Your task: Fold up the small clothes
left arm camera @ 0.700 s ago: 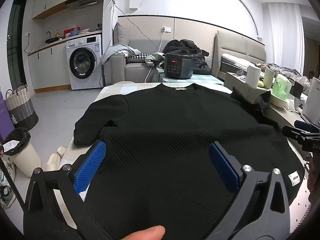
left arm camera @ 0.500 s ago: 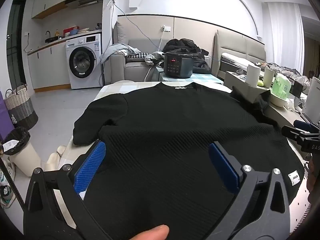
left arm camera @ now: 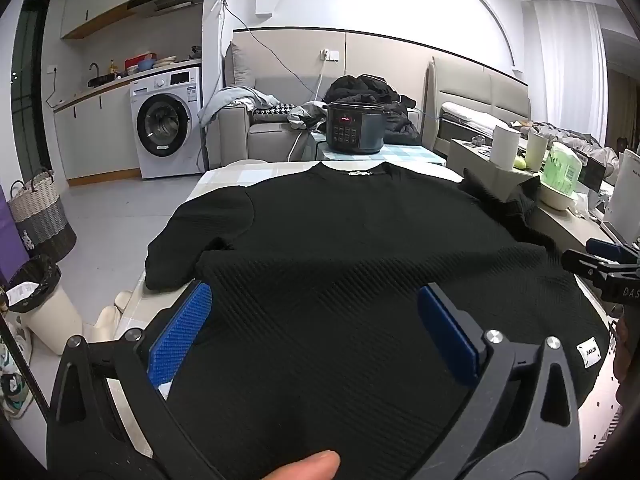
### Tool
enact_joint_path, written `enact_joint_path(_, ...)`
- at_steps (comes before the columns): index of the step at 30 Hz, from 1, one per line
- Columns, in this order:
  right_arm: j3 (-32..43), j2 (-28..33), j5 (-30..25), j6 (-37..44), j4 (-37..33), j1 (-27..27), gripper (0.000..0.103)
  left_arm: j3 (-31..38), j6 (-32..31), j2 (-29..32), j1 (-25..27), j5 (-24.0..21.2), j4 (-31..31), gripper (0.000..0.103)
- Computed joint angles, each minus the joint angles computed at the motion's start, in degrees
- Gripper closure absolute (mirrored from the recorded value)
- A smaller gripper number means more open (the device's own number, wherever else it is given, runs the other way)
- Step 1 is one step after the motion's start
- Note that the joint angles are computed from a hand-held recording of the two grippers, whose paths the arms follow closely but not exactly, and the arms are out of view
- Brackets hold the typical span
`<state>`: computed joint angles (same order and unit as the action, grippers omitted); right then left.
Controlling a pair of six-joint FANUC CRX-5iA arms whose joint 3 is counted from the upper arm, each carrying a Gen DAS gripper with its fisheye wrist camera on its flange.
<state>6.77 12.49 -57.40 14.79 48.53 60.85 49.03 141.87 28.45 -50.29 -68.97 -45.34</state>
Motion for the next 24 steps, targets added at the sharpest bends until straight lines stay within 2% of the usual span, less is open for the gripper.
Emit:
enact_joint_path(16, -0.97, -0.55, -0.1, -1.24, 0.46, 0.11, 0.0, 0.06, -0.53, 0.01, 0.23, -0.23, 0.54, 0.001)
enact_joint_path(24, -1.59, -1.23, -0.3, -1.96, -0.11, 0.12, 0.0, 1.18, -1.66, 0.55, 0.25, -1.83, 1.04, 0.001)
